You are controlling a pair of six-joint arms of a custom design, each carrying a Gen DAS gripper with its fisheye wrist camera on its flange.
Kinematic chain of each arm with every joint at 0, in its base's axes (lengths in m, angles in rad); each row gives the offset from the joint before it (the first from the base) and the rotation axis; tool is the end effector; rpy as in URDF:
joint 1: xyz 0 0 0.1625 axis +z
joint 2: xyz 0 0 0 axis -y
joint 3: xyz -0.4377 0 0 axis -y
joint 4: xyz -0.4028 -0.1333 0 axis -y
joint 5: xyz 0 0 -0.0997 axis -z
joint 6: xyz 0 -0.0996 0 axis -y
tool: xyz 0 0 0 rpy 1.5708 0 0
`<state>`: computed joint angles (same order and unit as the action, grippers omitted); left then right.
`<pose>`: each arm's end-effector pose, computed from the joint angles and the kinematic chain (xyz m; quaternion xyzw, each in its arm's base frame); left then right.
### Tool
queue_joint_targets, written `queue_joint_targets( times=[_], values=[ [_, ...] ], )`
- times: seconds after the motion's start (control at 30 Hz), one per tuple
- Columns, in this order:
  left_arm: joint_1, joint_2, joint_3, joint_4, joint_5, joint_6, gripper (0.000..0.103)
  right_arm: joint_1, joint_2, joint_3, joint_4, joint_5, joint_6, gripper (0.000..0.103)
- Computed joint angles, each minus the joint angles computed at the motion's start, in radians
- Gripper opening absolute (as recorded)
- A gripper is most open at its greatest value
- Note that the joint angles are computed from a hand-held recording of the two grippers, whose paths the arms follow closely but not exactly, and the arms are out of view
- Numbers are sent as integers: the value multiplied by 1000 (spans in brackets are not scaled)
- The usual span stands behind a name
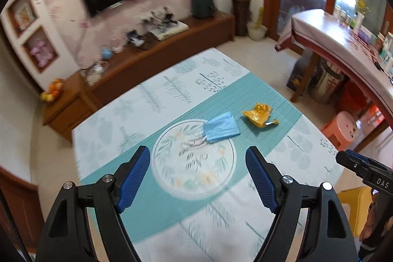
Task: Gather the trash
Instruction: 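Raise both tools back toward the table, then grasp the blue face mask with the left gripper while the right gripper grasps the yellow snack bag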
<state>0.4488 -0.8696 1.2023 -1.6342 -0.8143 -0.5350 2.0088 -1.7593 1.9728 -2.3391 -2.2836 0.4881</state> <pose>-0.5791 -0.5027 0.2690 0.3139 0.8672 -0.1853 0.3393 0.2467 -0.3660 0.4956 -0.1181 -0.8987 0.3795 0.1856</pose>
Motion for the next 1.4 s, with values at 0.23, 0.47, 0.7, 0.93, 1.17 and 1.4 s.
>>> queue_joint_targets(
  times=[0.23, 0.47, 0.7, 0.93, 1.17, 1.4],
  values=[
    [149, 183, -120, -133, -95, 257, 79, -109, 191, -80, -152, -34, -5, 60],
    [233, 314, -204, -172, -174, 359, 79, -198, 318, -149, -196, -49, -39, 60],
    [283, 372, -243, -175, -220, 362, 79, -234, 387, -188, -194, -74, -55, 60],
    [298, 390, -242, -186, -241, 384, 79, -234, 421, -193, -202, -113, -98, 60],
    [289, 379, -221, -183, -279, 418, 43, -224, 439, -202, -197, -150, -124, 32],
    [275, 350, -172, -206, -294, 431, 8, -218, 420, -182, -217, -123, -138, 5]
  ],
)
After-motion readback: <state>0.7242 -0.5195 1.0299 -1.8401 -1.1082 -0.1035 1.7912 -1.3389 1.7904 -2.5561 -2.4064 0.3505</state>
